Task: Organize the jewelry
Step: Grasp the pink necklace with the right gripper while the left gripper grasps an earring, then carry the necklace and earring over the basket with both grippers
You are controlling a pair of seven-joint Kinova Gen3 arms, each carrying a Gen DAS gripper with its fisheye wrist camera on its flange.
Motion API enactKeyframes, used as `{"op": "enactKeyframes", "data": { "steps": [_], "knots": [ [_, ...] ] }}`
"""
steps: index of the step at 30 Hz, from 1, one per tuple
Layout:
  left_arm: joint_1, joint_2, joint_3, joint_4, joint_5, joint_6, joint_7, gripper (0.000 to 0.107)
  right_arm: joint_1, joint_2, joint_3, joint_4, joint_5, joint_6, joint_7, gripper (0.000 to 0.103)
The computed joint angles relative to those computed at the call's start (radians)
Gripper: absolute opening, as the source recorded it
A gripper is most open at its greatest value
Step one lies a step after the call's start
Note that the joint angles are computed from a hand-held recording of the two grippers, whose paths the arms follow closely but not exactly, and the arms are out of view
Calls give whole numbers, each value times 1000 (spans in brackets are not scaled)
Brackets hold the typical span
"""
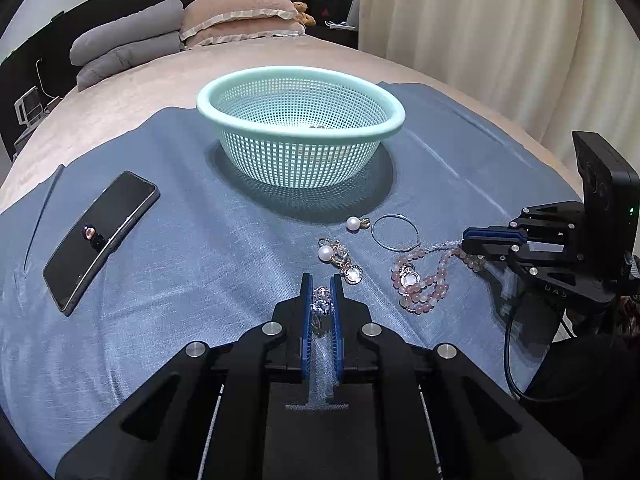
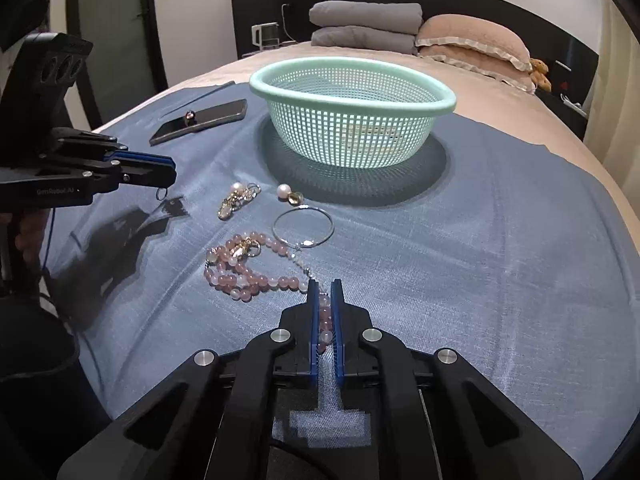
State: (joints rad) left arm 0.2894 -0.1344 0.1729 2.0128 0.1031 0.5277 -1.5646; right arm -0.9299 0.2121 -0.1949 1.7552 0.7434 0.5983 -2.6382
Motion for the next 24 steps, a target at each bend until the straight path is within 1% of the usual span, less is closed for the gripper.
{"op": "enactKeyframes", "data": {
  "steps": [2,3,4,9,17,19,21,23,24],
  "knots": [
    [-3,-10,0,-7,-5,6,4,9,-29,-15,19,-6,17,22,-9,5],
    [-4,-16,-1,-11,-7,11,4,9,-30,-22,17,-5,30,19,-24,5],
    [-6,-23,4,-16,-15,16,13,9,-15,-29,-4,-5,44,22,-39,5],
    [-14,-61,18,-42,-36,44,50,9,-16,-66,-31,-33,93,60,-70,5],
    [-16,-97,32,-101,-53,77,78,9,-22,-109,-83,-99,252,165,-151,6],
    [-1,-101,8,-115,-29,77,49,9,-24,-113,-94,-123,298,197,-166,6],
    [-4,-104,5,-134,-22,86,31,9,-21,-114,-100,-146,339,218,-177,6],
    [21,-102,-34,-151,26,93,-21,9,-5,-118,-101,-171,344,210,-150,6],
    [17,-100,-35,-161,33,97,-32,9,-9,-113,-93,-192,354,220,-132,6]
  ]
}}
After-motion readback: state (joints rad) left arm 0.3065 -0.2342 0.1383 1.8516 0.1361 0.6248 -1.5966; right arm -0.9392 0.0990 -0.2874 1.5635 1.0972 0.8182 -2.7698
